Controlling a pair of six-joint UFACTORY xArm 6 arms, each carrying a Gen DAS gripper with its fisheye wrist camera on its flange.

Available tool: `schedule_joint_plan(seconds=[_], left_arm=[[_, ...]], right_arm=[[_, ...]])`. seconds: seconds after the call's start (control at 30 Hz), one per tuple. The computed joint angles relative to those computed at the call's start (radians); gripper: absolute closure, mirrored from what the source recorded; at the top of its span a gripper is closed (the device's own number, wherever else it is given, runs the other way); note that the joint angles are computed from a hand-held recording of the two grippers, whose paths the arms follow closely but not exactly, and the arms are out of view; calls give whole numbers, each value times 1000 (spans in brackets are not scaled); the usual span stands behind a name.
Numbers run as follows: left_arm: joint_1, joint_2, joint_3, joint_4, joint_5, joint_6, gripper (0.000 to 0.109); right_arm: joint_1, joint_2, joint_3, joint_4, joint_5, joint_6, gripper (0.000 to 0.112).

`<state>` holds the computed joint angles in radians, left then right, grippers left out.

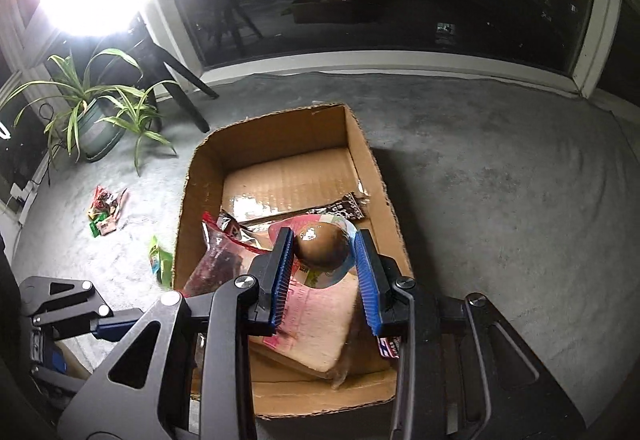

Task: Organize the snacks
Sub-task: 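Carry the egg-shaped snack over the box and open the right gripper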

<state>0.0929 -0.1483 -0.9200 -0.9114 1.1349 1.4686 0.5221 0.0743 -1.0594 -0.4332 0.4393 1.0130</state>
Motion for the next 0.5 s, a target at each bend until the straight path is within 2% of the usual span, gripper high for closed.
schedule_joint_plan(seconds=[0.17,0.2,0.23,0.3,0.5], left_arm=[[-23,-11,11,6,-27,-13,87],[-23,-11,11,9,-27,-14,85],[-19,-17,12,15,-23,-17,76],[-16,-23,14,9,-27,-20,70],[10,-30,4,3,-10,-20,70]], right_arm=[[-2,6,-1,15,0,-12,75],[-2,6,-1,17,3,-12,68],[-2,7,-4,16,1,-9,59],[1,8,-10,-8,4,15,52],[7,18,-36,-23,21,31,52]])
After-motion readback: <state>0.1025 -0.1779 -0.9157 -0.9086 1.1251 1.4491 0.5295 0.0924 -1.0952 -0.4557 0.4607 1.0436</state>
